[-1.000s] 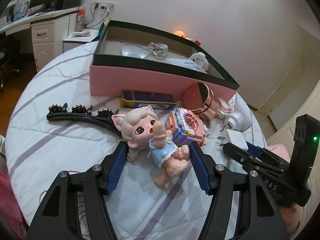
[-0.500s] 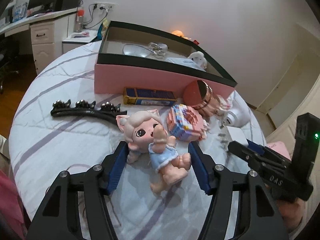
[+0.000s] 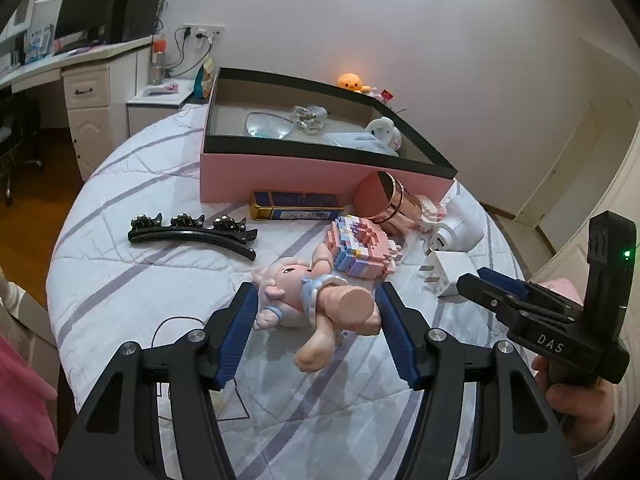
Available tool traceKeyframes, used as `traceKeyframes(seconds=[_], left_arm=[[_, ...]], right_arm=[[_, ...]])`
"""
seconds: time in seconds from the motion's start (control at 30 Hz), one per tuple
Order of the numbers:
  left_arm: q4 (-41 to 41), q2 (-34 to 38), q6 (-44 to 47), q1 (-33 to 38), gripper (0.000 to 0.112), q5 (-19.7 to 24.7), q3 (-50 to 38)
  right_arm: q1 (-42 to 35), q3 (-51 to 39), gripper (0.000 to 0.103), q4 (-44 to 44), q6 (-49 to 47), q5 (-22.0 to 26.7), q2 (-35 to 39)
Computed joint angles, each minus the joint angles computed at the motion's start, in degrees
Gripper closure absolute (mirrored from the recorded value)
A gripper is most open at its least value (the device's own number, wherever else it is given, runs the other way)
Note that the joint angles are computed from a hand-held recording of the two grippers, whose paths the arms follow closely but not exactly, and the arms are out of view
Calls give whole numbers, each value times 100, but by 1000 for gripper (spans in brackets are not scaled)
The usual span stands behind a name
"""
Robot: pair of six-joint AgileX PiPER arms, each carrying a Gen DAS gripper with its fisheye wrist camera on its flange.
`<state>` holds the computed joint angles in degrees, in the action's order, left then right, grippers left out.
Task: Organize rigid objects
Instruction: 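Lift the doll with the left gripper while the right gripper repositions on the charger, then carry the doll with the left gripper while the right gripper carries the charger over the box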
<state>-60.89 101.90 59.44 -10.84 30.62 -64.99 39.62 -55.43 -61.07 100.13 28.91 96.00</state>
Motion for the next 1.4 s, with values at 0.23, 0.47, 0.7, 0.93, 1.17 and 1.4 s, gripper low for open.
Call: traceKeyframes(seconds=[0.23, 0.47, 0.7, 0.93, 1.17, 1.4], left_arm=[[309, 70, -230, -212, 50, -318, -42], [594, 331, -440, -368, 60, -650, -54], [651, 246, -453, -349, 60, -693, 30], [377, 180, -78, -345, 62, -810, 187], [81, 14, 244, -195, 62, -663, 373], [103, -132, 222, -166, 63, -612, 416]], right_arm=[[-240, -339, 49, 560, -518, -110, 412], [-268, -884, 47, 913, -1183, 176, 819], [-373, -931, 27, 1047, -1201, -21, 824], [-320, -1208, 42, 1193, -1491, 204, 998], [-154, -628, 48, 619, -785, -25, 627], [-62, -378, 48, 470, -591, -68, 311]])
